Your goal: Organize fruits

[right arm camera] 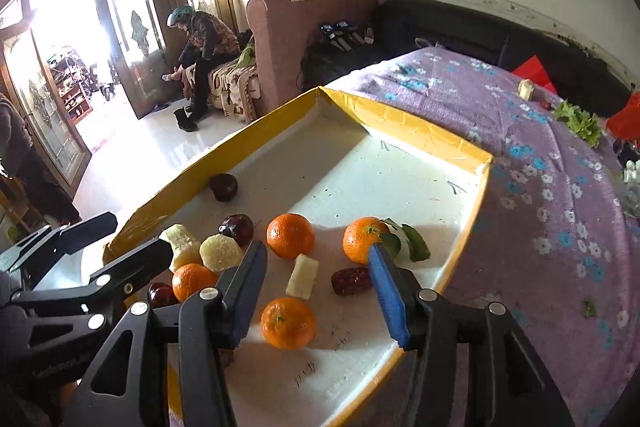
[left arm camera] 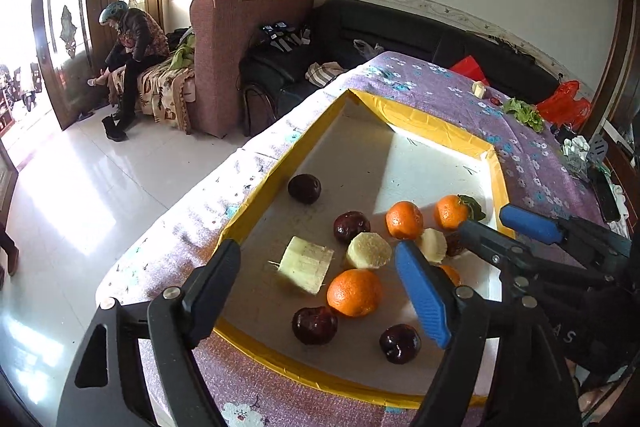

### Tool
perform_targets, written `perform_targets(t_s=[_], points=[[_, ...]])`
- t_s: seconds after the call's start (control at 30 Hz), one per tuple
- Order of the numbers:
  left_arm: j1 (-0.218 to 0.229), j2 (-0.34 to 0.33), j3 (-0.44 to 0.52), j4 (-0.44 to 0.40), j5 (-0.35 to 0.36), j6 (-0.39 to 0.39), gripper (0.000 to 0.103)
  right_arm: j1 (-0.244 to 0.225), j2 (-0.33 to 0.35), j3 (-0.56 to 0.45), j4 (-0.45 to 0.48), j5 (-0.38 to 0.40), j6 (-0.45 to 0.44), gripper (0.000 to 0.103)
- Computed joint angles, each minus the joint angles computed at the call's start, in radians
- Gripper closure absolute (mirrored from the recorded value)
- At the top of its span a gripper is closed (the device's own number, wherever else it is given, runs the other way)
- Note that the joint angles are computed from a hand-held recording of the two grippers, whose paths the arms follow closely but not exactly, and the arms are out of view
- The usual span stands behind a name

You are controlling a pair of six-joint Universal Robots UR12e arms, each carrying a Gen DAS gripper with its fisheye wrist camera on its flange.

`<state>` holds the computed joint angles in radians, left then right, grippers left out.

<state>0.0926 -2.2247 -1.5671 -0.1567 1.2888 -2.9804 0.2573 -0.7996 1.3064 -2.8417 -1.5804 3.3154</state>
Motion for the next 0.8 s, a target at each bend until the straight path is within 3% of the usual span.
perform_targets(t_s=[0.6, 0.8], points=[[-0.038, 0.031, -0.058, 0.13, 0.08, 0.04, 0.013, 0.002, -0.081, 0.164, -0.1, -0.094, 0.036, 0.032], [-0.043, 0.038, -0.065, 0.118, 0.086, 0.056, 0.013, -0.005, -0.1, 0.207, -0.106, -0.098, 0.063, 0.03]])
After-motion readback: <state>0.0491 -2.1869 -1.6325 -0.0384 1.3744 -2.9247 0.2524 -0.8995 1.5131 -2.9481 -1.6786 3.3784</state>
